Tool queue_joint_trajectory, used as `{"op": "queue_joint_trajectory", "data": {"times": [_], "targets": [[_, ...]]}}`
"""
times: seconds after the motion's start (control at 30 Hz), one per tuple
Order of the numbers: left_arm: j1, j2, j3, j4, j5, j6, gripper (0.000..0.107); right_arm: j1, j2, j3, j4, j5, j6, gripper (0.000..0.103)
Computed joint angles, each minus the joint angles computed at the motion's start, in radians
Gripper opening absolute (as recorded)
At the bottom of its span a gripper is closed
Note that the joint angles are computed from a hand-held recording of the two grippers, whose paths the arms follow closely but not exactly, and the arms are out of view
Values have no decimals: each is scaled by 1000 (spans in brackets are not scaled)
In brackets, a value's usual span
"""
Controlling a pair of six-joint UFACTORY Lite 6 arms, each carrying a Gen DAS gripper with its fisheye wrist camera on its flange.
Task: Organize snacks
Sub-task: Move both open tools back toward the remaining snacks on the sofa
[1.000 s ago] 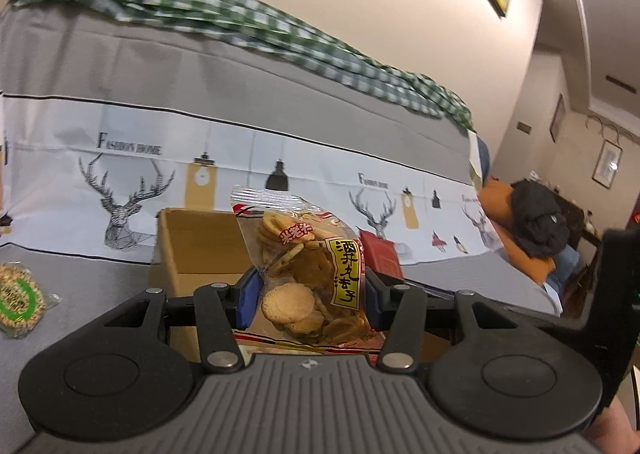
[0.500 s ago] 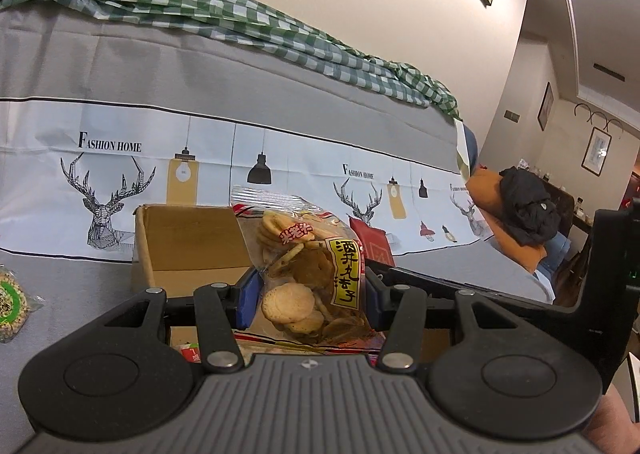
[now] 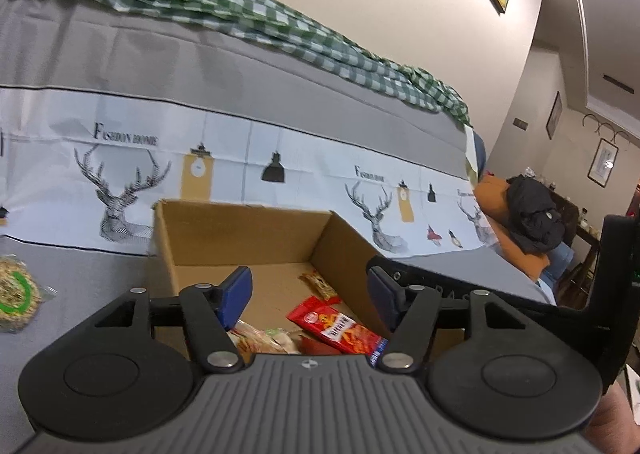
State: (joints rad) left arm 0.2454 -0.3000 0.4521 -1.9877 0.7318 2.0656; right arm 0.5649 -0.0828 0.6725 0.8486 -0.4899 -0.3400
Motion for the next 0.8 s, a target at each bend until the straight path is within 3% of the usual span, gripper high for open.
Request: {"op": "queue_joint_trajectory", "data": {"times": [0.03, 0.1, 0.17, 0.3, 0.43, 0.53, 0.6, 0.67, 0.73, 0.8], "targets": [[22, -6, -7, 2, 13, 8, 59, 9, 5, 2, 5, -5, -4, 61], [58, -15, -9, 29, 14, 8, 38, 21, 19, 12, 9, -6, -9, 62], [104, -24, -10, 57, 7, 11, 32, 42, 37, 28, 26, -7, -20, 62], [226, -4, 40, 149, 30, -49, 30, 96, 74, 59, 55, -28, -43, 61], [284, 162, 290, 261, -22, -269, 30, 147, 108, 91, 41, -40, -20, 61], [305, 338, 527, 337, -67, -463, 30, 183, 125, 105, -7, -45, 27, 52], [351, 429, 603, 281, -45, -438, 30, 202, 142, 120, -31, -39, 48, 38], [412, 510, 639, 287, -11, -420, 30, 221, 163, 139, -43, -31, 57, 35], [438, 591, 725, 415, -63, -568, 30, 241, 181, 156, -52, -28, 68, 33], [478, 701, 860, 526, -45, -753, 30, 256, 208, 187, -99, -11, 104, 32]]}}
